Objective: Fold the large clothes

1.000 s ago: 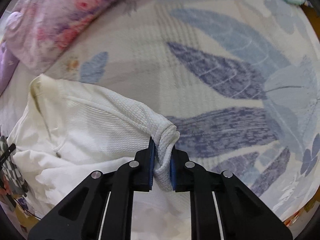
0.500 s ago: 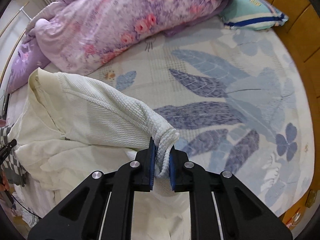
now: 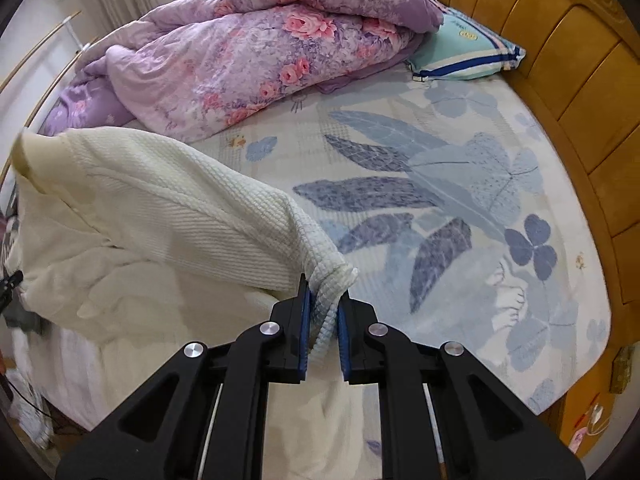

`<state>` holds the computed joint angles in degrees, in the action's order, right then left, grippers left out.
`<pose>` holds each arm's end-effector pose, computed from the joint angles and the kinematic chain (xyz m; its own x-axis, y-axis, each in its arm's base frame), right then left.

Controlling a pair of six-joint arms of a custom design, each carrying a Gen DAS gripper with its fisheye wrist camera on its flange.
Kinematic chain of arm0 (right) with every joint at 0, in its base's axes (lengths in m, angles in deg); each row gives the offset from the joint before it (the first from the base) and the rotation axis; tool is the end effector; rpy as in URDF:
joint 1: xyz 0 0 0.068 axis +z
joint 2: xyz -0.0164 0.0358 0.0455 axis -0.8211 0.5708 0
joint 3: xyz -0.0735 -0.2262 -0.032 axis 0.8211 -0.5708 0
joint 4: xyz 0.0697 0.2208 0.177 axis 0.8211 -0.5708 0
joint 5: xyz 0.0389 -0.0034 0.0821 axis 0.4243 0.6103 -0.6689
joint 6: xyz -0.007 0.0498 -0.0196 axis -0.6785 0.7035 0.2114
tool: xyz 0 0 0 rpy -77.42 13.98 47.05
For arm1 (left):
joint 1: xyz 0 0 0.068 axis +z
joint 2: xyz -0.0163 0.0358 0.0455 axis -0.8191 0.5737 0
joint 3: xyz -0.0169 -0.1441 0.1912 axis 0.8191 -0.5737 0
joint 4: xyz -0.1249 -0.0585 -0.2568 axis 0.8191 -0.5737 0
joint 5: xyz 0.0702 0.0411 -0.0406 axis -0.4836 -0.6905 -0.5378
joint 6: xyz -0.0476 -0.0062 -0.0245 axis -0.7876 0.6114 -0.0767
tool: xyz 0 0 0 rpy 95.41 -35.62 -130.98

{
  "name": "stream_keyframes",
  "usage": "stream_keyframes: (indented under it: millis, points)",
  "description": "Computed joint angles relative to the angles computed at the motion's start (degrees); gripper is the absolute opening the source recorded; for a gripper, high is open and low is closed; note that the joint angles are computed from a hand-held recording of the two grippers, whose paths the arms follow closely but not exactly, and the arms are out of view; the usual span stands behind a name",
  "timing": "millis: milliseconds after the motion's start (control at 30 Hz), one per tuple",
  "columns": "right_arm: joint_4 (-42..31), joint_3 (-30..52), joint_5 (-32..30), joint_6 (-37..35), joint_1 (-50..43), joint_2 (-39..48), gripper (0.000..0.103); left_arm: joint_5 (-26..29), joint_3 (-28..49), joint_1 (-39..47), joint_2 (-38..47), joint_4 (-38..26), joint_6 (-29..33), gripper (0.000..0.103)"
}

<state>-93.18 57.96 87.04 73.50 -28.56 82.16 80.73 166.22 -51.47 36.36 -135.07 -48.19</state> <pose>0.2448 0.1135 0.3038 -0.8496 0.3378 -0.4050 0.3300 0.9396 0.0913 0.3537 0.0242 0.3187 -0.8645 0.2918 -0.4092 0.2182 0.9514 0.2174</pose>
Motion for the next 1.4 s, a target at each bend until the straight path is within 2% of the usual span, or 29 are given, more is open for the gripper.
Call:
stream_keyframes:
  millis: [233, 367, 500, 600, 633, 700, 800, 833, 900, 933, 1033, 1167, 1200, 1233, 1267, 1300, 1333, 1367, 1400]
  points:
    - [-4.2, -9.1, 7.3, 9.9, 13.9, -10.7, 0.011, -0.3, -17.3, 4.7, -17.5, -0.8, 2.4, 0.013]
    - [-6.9, -15.7, 10.3, 18.6, 24.7, -14.1, 0.011, -1.2, -28.3, 7.8, -26.0, -0.9, 3.9, 0.013]
    - [-5.7, -25.2, 6.3, 28.5, 33.6, -16.0, 0.011, -2.2, -41.3, 12.6, -33.3, -1.4, 7.5, 0.013]
    - [-1.9, -31.3, 1.3, 34.3, 40.1, -13.5, 0.011, -2.8, -49.7, 16.4, -36.6, -1.9, 11.0, 0.014]
    - [0.8, -33.8, -1.7, 36.5, 42.1, -11.9, 0.011, -5.0, -54.1, 17.9, -38.2, -1.4, 12.3, 0.013]
    - [4.3, -36.4, -4.9, 39.9, 44.7, -10.2, 0.012, -7.6, -57.7, 19.9, -39.1, -1.4, 14.0, 0.014]
    - [8.2, -40.2, -9.1, 43.7, 45.2, -12.3, 0.020, -6.6, -58.8, 26.6, -39.4, -5.2, 17.6, 0.015]
    - [8.7, -41.2, -9.9, 44.7, 45.3, -13.9, 0.024, -5.1, -57.8, 29.5, -39.2, -7.3, 19.2, 0.019]
    - [12.0, -45.7, -13.7, 47.8, 45.1, -21.5, 0.068, -1.1, -54.7, 34.8, -37.8, -11.4, 21.0, 0.053]
    - [13.2, -47.3, -14.6, 49.2, 45.3, -24.0, 0.073, 0.8, -53.4, 36.6, -37.0, -12.7, 21.3, 0.061]
    - [19.1, -53.8, -16.0, 57.7, 47.4, -33.4, 0.076, 6.5, -50.0, 40.8, -33.1, -14.3, 19.8, 0.067]
    - [32.5, -63.0, -16.0, 68.0, 47.2, -38.7, 0.077, 10.0, -48.6, 38.7, -24.6, -8.9, 7.8, 0.069]
    - [35.8, -64.4, -15.1, 69.7, 46.8, -38.3, 0.077, 11.0, -48.5, 38.2, -22.2, -6.7, 4.6, 0.065]
    - [38.5, -64.9, -14.6, 70.9, 46.1, -36.0, 0.077, 11.2, -48.5, 37.6, -21.1, -5.4, 2.6, 0.054]
    - [40.3, -64.7, -15.4, 71.6, 44.5, -33.3, 0.076, 11.0, -48.4, 36.8, -19.7, -4.2, 0.4, 0.028]
    - [41.1, -64.9, -16.4, 72.9, 42.7, -32.1, 0.071, 11.1, -47.9, 36.2, -17.6, -4.1, -1.0, 0.016]
    - [42.7, -66.4, -13.9, 78.2, 43.1, -33.8, 0.060, 11.7, -47.3, 35.5, -16.1, -4.7, -2.1, 0.015]
    - [43.2, -67.8, -10.7, 82.0, 44.8, -36.5, 0.026, 11.3, -47.5, 34.9, -16.6, -4.7, -2.3, 0.015]
    - [43.5, -67.9, -9.3, 84.4, 45.5, -36.8, 0.009, 10.0, -48.1, 33.9, -17.9, -4.9, -1.7, 0.014]
